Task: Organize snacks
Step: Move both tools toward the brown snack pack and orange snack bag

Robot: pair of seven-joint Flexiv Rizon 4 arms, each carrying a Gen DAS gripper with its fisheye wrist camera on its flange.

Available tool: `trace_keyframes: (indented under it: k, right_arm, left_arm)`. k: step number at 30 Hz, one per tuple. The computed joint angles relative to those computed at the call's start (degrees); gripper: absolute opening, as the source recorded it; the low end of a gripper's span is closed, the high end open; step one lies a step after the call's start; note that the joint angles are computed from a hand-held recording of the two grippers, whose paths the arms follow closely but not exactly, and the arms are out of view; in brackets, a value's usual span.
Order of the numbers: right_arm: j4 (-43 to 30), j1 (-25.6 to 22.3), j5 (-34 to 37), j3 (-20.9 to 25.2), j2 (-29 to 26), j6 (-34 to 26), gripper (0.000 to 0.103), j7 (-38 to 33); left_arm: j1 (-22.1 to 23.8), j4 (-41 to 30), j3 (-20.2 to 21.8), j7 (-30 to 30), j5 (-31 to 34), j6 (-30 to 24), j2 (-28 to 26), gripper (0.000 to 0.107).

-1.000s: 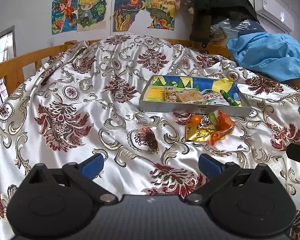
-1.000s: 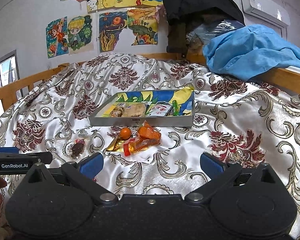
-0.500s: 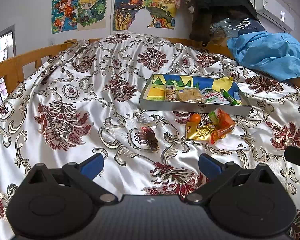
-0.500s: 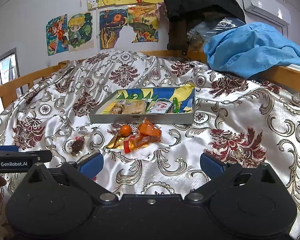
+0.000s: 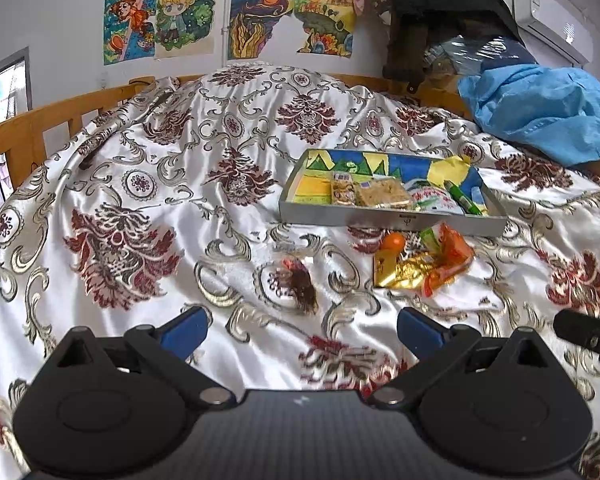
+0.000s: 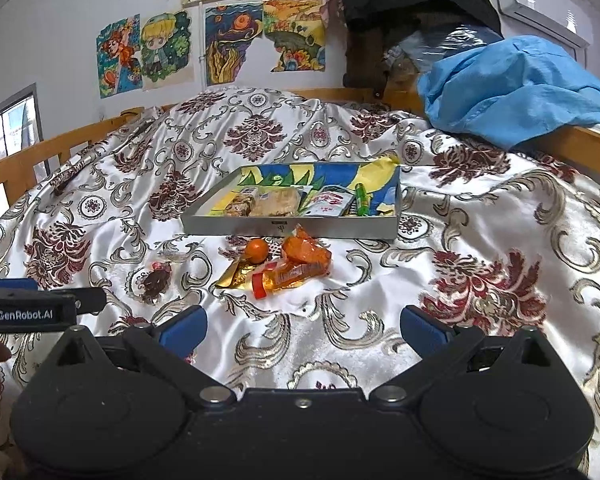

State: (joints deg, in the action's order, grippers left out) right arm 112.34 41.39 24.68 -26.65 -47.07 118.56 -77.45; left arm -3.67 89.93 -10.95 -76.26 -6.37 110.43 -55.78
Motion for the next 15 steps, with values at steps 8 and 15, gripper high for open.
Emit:
trace_keyframes:
  k: [8, 15]
  right_arm:
    - [-4.2, -2.8, -2.8, 0.2, -2.1, -2.1, 0.102, 1.0]
    - [-7.9, -5.3, -5.6, 1.2, -4.4, -3.3, 0.102, 3.1]
  left_arm:
    - [-2.4, -6.2, 2.8, 0.5, -3.6, -3.9, -2.4, 0.103]
    - [-4.1, -10.9, 5.1, 0.9, -6.2, -6.9, -4.8, 0.103]
